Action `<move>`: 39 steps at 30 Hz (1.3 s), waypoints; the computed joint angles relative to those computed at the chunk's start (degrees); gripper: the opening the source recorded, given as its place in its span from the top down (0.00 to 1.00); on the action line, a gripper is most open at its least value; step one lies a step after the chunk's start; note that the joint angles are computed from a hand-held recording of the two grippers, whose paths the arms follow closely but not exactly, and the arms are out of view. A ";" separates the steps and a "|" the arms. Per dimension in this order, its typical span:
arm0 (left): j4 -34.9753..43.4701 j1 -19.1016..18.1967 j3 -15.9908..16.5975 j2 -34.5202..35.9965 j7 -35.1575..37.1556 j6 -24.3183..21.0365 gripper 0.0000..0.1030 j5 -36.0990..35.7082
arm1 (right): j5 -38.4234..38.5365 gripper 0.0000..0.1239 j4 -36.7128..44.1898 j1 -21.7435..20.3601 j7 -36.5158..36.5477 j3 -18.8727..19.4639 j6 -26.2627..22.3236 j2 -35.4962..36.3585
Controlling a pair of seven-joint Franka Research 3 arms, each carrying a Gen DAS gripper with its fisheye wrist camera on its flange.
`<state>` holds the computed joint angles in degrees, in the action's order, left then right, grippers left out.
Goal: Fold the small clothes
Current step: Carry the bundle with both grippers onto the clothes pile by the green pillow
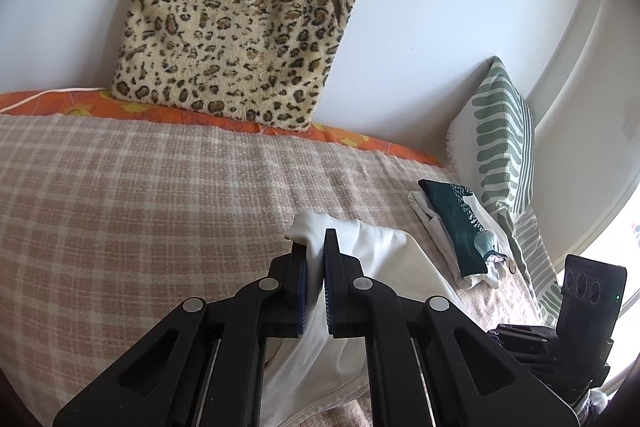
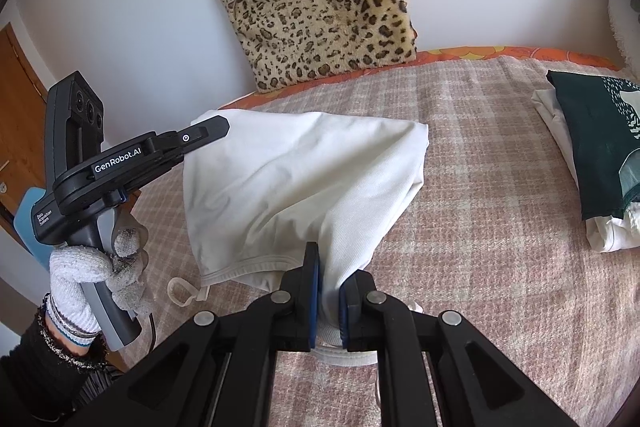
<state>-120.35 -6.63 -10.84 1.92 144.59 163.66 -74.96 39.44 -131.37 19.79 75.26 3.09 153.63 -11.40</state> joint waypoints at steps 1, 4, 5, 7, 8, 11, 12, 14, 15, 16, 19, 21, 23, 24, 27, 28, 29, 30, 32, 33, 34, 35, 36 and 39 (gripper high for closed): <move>0.13 0.06 0.08 0.12 -0.79 -0.23 0.95 0.68 | -0.12 0.95 0.10 -0.06 0.16 -0.04 -0.24 -0.05; 0.44 0.20 0.11 0.13 -2.61 -0.37 0.95 2.23 | -0.76 0.96 0.35 -0.39 0.48 -0.14 -0.65 -0.42; 0.62 0.21 0.08 0.09 -3.05 -0.40 0.95 2.64 | -0.74 0.96 0.40 -0.47 0.46 -0.27 -0.72 -0.65; 1.07 0.09 -0.07 -0.04 -3.64 -0.23 0.95 3.29 | 0.06 0.96 0.47 -0.52 -0.05 -0.77 -1.01 -1.27; 1.30 -0.04 -0.16 -0.09 -4.04 -0.08 0.95 3.63 | 0.47 0.96 0.51 -0.57 -0.34 -1.02 -1.25 -1.60; 2.31 -0.43 -0.48 0.05 -5.03 -0.16 0.95 4.40 | -0.03 0.96 0.47 -1.18 -0.92 -1.43 -2.13 -2.76; 2.59 -0.66 -0.67 0.11 -5.27 0.05 0.95 4.74 | -0.58 0.96 0.35 -1.52 -0.90 -1.52 -2.42 -3.30; 3.28 -1.12 -1.07 0.38 -5.76 0.20 0.95 5.09 | -1.40 0.96 0.10 -2.17 -0.99 -1.92 -3.18 -4.39; 3.72 -1.34 -1.28 0.59 -6.10 0.13 0.95 5.23 | -1.85 0.96 -0.11 -2.56 -0.99 -2.15 -3.58 -5.03; 4.25 -1.55 -1.52 0.86 -6.36 0.05 0.95 5.25 | -2.32 0.96 -0.21 -2.96 -1.06 -2.43 -4.09 -5.57; 6.08 -2.28 -2.48 1.95 -6.89 0.28 0.95 5.22 | -4.19 0.96 -0.43 -4.55 -0.98 -3.26 -5.73 -7.17; 7.39 -2.77 -3.24 2.85 -7.39 0.42 0.95 5.58 | -5.48 0.96 -0.72 -5.75 -1.22 -3.92 -6.69 -8.07; 8.98 -3.31 -4.10 4.07 -8.34 0.69 0.95 6.73 | -6.63 0.96 -1.13 -6.99 -1.55 -4.51 -7.17 -8.79; 9.91 -3.59 -4.59 4.81 -9.02 0.95 0.95 7.52 | -7.10 0.96 -1.35 -7.60 -1.88 -4.89 -7.41 -9.14; 13.25 -4.17 -6.26 7.45 -11.70 1.39 0.95 10.44 | -9.27 0.96 -1.91 -9.85 -2.60 -5.68 -7.59 -9.88; 14.47 -4.26 -6.95 8.40 -12.50 1.51 0.95 11.24 | -10.04 0.96 -1.99 -10.59 -2.76 -5.89 -7.59 -9.95; 15.77 -4.36 -7.65 9.44 -13.41 1.63 0.95 12.24 | -10.77 0.96 -2.00 -11.34 -2.97 -6.19 -7.72 -10.01; 17.18 -4.55 -8.28 10.58 -14.64 1.79 0.95 13.73 | -11.37 0.96 -2.01 -12.02 -3.27 -6.49 -7.79 -10.05; 19.99 -4.91 -9.60 12.93 -17.11 2.33 0.95 16.87 | -13.18 0.96 -1.28 -13.68 -3.41 -6.92 -8.45 -9.97; 21.44 -5.13 -10.16 14.15 -18.32 2.55 0.95 18.46 | -13.79 0.96 -0.94 -14.38 -3.58 -7.21 -8.63 -9.90; 23.01 -5.54 -10.52 15.48 -19.92 2.78 0.95 20.43 | -14.12 0.96 -0.60 -15.02 -3.93 -7.67 -8.82 -9.77; 24.46 -5.92 -10.89 16.72 -21.44 2.97 0.95 22.13 | -14.41 0.96 -0.08 -15.67 -4.12 -8.04 -9.02 -9.38; 26.02 -6.20 -11.33 18.04 -22.74 3.04 0.95 23.61 | -14.78 0.96 0.44 -16.36 -4.28 -8.37 -9.17 -8.96; 30.31 -7.79 -11.71 21.77 -27.28 3.48 0.95 29.20 | -16.28 0.96 1.73 -18.39 -4.65 -8.93 -9.24 -7.74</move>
<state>-90.04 -14.42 -22.54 23.69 117.31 167.14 -45.76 23.16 -129.64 1.39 70.61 -5.84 144.39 -19.14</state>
